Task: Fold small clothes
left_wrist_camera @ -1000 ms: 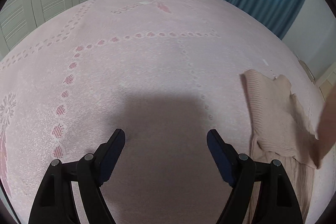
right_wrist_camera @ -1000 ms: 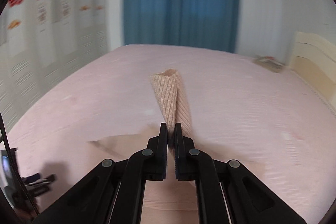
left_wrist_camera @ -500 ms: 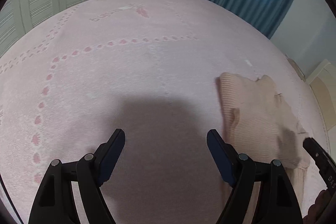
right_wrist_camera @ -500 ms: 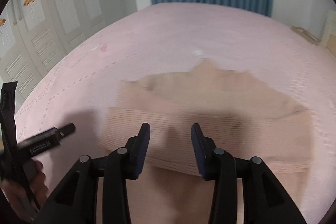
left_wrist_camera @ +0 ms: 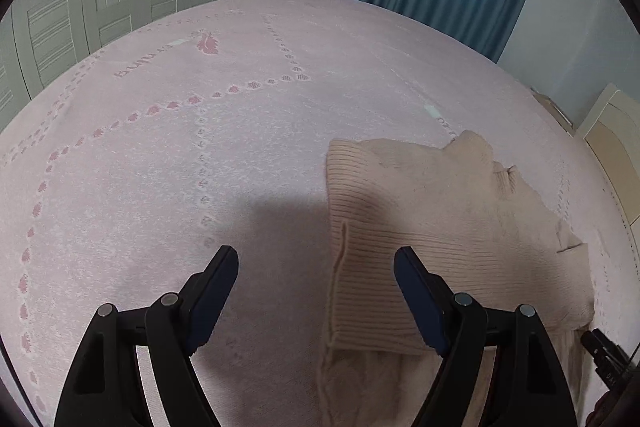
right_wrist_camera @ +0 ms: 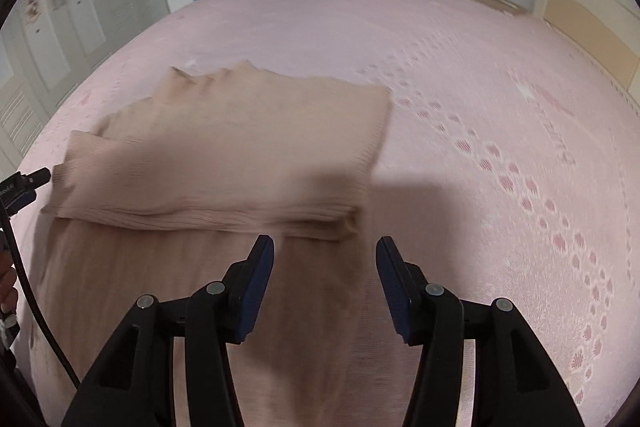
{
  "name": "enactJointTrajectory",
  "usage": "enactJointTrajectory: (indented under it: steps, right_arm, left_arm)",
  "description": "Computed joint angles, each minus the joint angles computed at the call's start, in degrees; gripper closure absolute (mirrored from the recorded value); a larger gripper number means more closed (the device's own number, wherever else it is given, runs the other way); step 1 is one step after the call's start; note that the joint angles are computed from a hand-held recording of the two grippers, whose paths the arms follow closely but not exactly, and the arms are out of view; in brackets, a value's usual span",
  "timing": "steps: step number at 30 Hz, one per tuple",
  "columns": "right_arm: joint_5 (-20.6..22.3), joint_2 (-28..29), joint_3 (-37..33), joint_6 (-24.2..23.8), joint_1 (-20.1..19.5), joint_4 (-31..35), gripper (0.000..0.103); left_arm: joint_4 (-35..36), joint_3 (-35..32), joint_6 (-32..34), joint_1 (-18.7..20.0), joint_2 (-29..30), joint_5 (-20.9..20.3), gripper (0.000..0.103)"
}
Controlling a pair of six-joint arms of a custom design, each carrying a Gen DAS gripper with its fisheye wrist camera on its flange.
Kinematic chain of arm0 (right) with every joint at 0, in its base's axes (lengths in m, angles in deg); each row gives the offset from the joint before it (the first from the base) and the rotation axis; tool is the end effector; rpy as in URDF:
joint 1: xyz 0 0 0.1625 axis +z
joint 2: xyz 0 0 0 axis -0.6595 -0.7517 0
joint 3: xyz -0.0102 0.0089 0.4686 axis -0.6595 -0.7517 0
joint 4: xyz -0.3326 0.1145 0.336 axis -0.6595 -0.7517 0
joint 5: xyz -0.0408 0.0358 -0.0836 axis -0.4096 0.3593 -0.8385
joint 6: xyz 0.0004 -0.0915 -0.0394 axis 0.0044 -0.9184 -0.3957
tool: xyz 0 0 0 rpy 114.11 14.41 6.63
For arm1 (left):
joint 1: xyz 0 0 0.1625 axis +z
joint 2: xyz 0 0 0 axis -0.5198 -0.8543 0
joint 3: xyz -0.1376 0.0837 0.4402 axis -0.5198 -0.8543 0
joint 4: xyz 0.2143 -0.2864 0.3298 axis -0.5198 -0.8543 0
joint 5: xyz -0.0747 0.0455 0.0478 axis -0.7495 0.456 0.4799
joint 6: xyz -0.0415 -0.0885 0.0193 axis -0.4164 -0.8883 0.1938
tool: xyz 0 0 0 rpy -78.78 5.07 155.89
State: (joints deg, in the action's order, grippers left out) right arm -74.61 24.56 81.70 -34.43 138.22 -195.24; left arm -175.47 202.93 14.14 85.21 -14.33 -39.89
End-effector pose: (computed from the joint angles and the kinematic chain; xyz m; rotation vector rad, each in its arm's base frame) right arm 0.1500 -0.5541 0.1570 0.5106 -2.4136 0.5812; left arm -0.0766 -0.4816 0.2360 -0.2864 2.1994 -1.0812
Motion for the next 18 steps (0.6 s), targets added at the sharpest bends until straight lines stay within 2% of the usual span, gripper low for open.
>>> enactJointTrajectory:
  steps: [3,5,8,12,15,18]
  right_arm:
    - [-0.17,0.8,-2.19,0.7,-1.13,2.71,0.051]
    - [1.97,0.46,-2.95,1.11,-2.01,4.14,0.051]
    - [5.44,0.46,-2.23,1.07,-2.98,-0.97,0.051]
    - [7.18,-0.64,-1.79,5.63,-4.77,-3.18,0.054]
    - [6.96,-0.7,-2.37,6.32,-5.54,-0.72,0.054]
    - [4.65,-0.36,-2.32,2.81,-4.37,-0.63,0.054]
  left_arm:
    - [-0.43,-0.62,-0.3,0.1,1.31,0.17,0.024]
    - [-0.48,-0.57,0.15,-0.25,1.82,0.63,0.024]
    - [0.14,-0.32,0.72,-0.62,2.26,1.61,0.024]
    - [2.04,-0.67,-0.17,-0.03,2.21,1.15,0.024]
    - [2.58,-0.97,-0.8,0.71,2.05,-0.39,0.024]
    - [0.84,-0.62,0.61,0.41,2.13,0.04,0.025]
